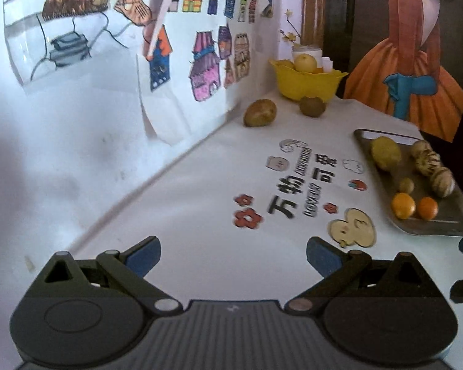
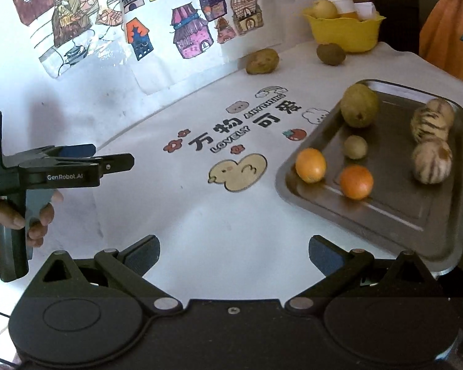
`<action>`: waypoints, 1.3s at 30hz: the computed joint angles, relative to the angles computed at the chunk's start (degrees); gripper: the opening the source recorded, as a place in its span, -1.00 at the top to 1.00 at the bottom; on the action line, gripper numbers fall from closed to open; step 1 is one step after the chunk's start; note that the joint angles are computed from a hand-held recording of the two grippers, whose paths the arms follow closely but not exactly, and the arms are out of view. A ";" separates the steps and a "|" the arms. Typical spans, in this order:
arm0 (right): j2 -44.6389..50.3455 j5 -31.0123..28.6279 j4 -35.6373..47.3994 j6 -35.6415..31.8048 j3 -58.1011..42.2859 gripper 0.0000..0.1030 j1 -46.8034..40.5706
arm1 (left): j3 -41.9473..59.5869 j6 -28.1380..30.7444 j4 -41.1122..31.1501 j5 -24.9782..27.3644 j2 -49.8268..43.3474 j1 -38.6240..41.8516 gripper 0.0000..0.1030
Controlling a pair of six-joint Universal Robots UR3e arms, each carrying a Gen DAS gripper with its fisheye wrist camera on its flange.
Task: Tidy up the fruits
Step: 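Withdraw both tools from the tray toward the yellow bowl, then grasp the brown potato-like fruit with the left tool while the right tool grasps the kiwi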
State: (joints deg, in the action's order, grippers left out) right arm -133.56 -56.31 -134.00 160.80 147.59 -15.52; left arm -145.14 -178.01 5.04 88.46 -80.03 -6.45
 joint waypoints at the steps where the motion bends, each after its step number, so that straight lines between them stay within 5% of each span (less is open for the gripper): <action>1: 2.03 -0.14 -1.45 0.60 -0.74 -0.99 0.50 | 0.45 0.63 -0.07 0.06 -0.25 0.21 -0.99; 13: 25.69 -6.96 -13.28 5.99 -16.88 -0.99 5.40 | 14.81 9.65 4.56 5.44 -15.14 -4.08 -0.99; 24: 52.30 -15.92 -19.05 2.43 -47.91 -0.99 7.78 | 45.17 15.87 -6.27 1.92 -32.07 -5.14 -0.99; 28: 65.68 -14.80 -19.23 6.34 -63.48 -0.99 7.30 | 59.88 16.30 -11.31 0.46 -42.76 -5.12 -0.99; 39: 110.25 -14.79 2.03 22.16 -127.02 -0.99 9.75 | 93.37 15.52 -19.11 2.76 -69.33 -6.15 -0.99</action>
